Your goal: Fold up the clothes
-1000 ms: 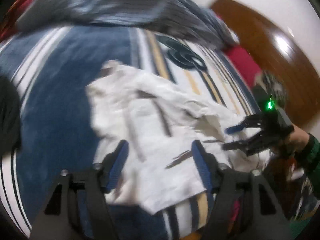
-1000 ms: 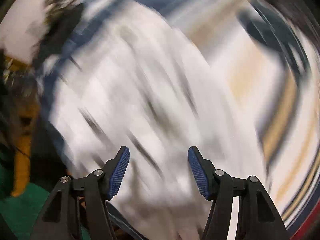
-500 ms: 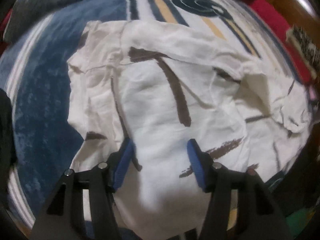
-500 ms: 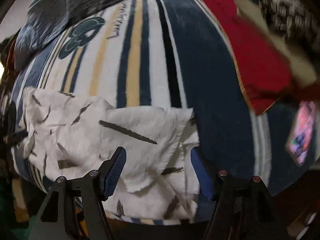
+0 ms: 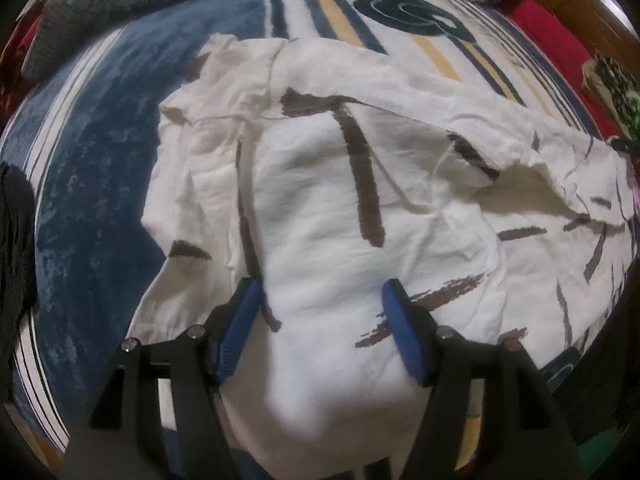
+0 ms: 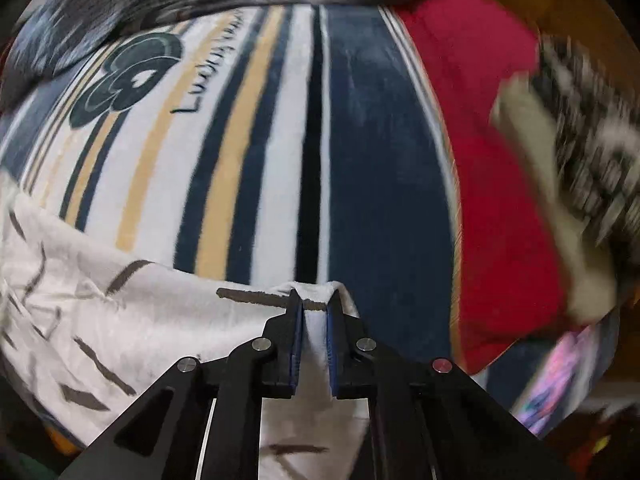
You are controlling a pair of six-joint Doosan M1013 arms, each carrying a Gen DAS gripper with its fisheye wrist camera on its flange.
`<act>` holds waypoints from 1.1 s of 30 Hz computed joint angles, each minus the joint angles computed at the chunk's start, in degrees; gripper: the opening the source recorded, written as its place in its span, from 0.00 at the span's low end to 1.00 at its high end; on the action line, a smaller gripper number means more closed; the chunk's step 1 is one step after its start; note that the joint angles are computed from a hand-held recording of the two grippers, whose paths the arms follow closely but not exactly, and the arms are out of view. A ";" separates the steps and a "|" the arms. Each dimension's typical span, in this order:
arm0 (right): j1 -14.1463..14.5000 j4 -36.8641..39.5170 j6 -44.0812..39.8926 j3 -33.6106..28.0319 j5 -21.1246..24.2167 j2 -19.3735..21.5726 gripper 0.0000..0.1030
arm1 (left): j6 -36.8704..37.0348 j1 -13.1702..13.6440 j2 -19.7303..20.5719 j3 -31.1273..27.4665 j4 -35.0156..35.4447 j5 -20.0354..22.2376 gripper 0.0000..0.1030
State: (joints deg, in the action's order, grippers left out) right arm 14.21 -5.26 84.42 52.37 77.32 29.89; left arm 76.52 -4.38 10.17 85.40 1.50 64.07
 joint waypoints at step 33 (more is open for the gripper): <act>-4.68 20.86 15.72 39.62 -21.92 -23.10 0.71 | 29.85 -16.07 15.52 -28.15 -0.56 9.50 0.82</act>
State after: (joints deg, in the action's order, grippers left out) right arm 9.53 15.60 100.14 91.99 55.40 6.79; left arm 106.37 -20.45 25.69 57.24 0.94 73.57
